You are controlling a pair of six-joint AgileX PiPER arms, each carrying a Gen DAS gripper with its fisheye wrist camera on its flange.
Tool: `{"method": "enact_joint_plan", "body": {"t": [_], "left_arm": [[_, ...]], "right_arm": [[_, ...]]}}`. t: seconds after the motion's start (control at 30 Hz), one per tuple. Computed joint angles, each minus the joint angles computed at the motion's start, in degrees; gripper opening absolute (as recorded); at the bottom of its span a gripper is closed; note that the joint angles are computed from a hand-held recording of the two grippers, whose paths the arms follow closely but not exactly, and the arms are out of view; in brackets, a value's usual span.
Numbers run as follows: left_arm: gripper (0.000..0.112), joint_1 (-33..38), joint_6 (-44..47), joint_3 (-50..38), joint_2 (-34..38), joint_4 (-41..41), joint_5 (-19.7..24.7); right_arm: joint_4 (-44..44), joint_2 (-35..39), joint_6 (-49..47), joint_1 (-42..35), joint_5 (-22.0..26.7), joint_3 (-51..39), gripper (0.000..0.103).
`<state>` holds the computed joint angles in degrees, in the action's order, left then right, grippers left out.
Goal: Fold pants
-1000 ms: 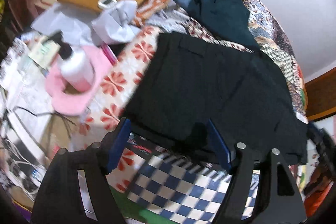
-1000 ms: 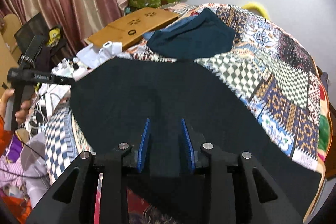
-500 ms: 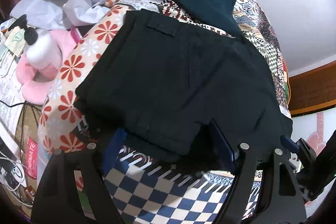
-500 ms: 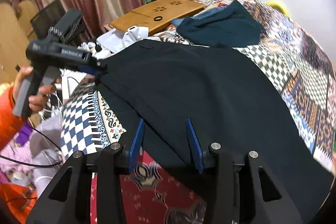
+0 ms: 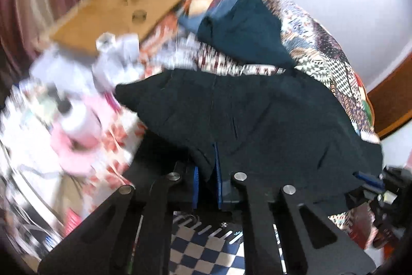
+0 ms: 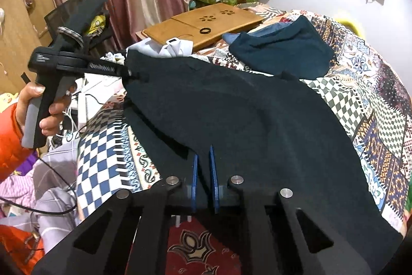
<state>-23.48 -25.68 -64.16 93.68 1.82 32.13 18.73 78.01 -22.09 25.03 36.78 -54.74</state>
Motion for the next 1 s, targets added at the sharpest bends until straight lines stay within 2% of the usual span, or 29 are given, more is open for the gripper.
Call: {"method": "enact_joint_plan", "body": {"t": [0.1,0.13,0.27,0.43,0.57,0.63,0.73,0.83,0.9,1.0], "left_arm": [[0.011,-2.5,-6.8,1.1,-2.0,9.6,0.2],[0.011,-2.6,-7.5,0.9,-1.6,10.5,0.3],[0.011,-2.1,-7.0,2.2,0.8,9.3,0.0],[0.011,-2.5,-8.5,5.2,3.0,10.0,-2.1],[0.013,-2.6,-10.0,6.6,2.9,9.9,-3.1],[0.017,-3.0,-11.9,6.5,3.0,11.5,-2.5],[0.024,-4.1,-14.8,7.1,2.3,15.2,-1.4],[0.033,-4.5,-15.7,8.0,1.2,17.3,-0.7],[0.045,-4.3,-16.4,8.4,0.5,18.5,-0.3],[0.055,-3.6,-17.5,9.5,-0.7,20.2,-0.2]], "right_arm": [[1.6,-0.3,-0.3,-0.4,1.1,-0.1,0.008],[1.9,-0.2,-0.2,-0.3,1.5,0.0,0.010],[2.9,0.0,0.4,-0.3,3.6,-0.3,0.017],[10.6,-1.0,-5.5,-5.3,9.0,-2.7,0.021],[10.6,-0.5,-3.9,-7.3,7.3,-4.9,0.029],[9.5,1.0,-2.0,-7.7,5.4,-6.1,0.039],[3.3,5.1,5.2,-6.9,0.8,-8.2,0.043],[0.8,9.4,8.9,-7.4,0.2,-10.4,0.047],[-0.7,12.2,10.6,-7.9,0.3,-10.9,0.047],[-0.2,13.4,8.7,-10.4,0.7,-9.0,0.050]]}}
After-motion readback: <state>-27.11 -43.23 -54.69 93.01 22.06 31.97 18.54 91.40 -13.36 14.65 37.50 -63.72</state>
